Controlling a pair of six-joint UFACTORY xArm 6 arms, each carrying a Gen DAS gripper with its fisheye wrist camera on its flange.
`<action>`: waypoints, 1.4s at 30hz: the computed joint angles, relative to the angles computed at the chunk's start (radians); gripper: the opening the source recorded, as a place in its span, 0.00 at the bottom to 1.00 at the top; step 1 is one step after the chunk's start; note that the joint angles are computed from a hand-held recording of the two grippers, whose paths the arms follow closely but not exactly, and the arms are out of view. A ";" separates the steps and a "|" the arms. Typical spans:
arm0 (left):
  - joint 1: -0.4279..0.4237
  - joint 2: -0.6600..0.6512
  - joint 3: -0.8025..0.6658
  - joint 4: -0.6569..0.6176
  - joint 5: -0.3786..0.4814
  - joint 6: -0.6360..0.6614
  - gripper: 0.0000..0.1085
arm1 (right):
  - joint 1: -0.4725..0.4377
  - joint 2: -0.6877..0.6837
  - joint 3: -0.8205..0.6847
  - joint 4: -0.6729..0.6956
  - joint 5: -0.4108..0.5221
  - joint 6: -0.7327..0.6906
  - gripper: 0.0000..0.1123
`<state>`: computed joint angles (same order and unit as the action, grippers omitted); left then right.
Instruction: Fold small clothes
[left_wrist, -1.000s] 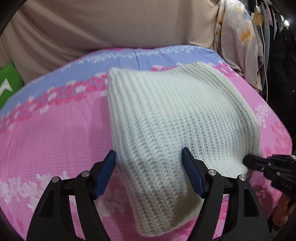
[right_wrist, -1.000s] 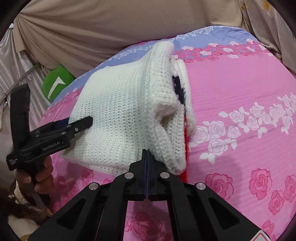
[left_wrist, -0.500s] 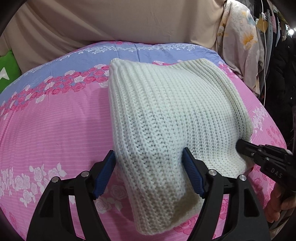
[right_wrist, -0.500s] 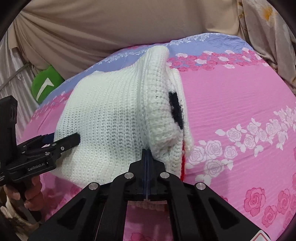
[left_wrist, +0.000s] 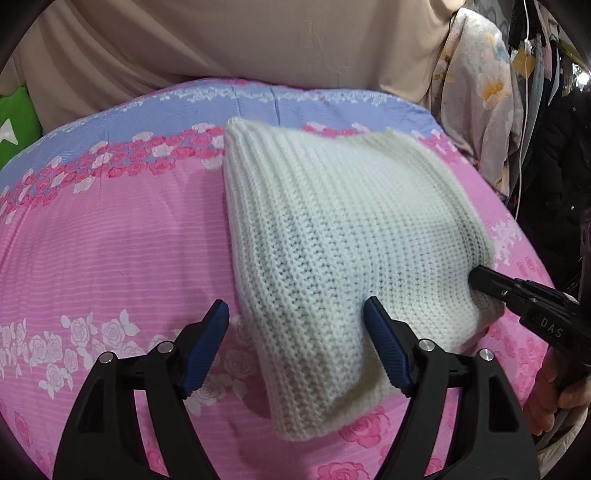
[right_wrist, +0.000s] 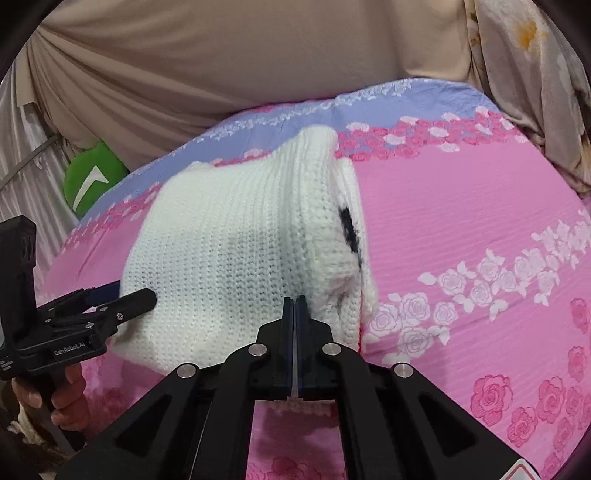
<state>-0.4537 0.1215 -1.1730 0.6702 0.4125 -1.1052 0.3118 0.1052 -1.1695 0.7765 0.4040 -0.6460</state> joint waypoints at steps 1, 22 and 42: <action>-0.003 -0.013 0.002 0.026 -0.001 -0.022 0.70 | 0.003 -0.017 0.005 0.016 -0.009 -0.017 0.02; 0.008 0.087 -0.102 -0.050 0.048 0.038 0.74 | -0.008 0.005 -0.036 0.023 -0.062 0.017 0.29; 0.005 0.088 -0.106 -0.120 0.046 0.098 0.79 | -0.087 0.093 -0.100 0.174 0.144 -0.053 0.23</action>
<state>-0.4491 0.2091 -1.2789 0.5503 0.4587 -1.0076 0.2247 0.1981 -1.2696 0.9501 0.5481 -0.6995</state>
